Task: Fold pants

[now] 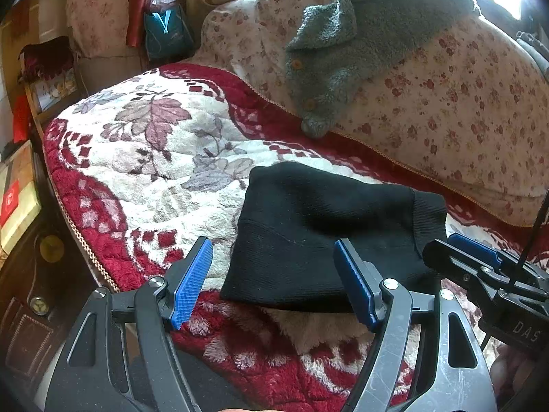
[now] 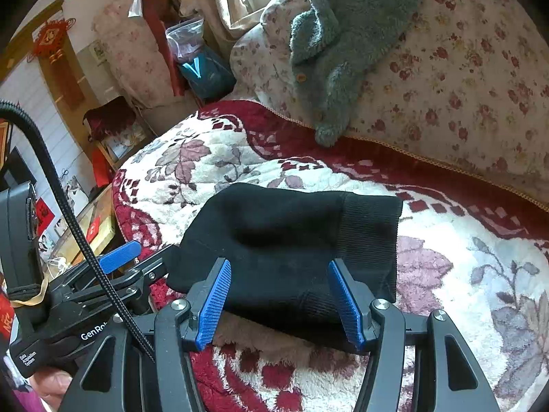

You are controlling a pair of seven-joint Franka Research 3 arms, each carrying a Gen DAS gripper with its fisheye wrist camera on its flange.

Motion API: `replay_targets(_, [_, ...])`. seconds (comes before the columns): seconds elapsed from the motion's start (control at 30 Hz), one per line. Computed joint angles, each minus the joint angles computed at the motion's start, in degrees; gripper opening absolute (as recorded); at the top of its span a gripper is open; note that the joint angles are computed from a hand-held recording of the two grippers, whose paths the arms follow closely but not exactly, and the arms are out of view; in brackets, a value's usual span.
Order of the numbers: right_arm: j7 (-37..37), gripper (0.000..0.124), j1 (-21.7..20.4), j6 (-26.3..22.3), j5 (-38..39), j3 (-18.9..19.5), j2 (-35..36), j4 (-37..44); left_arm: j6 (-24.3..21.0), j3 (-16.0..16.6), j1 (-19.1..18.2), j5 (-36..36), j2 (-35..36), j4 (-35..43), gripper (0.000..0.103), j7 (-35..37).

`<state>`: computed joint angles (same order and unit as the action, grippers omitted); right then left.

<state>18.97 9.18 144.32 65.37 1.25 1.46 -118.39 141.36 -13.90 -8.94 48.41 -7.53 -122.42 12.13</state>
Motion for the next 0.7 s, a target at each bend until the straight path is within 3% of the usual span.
replay_targets(0.7, [-0.01,0.057,-0.19,-0.13,-0.08,0.06,0.23,0.19,-1.4,-0.3,-0.75,1.34,0.54,1.21,0.074,-1.05])
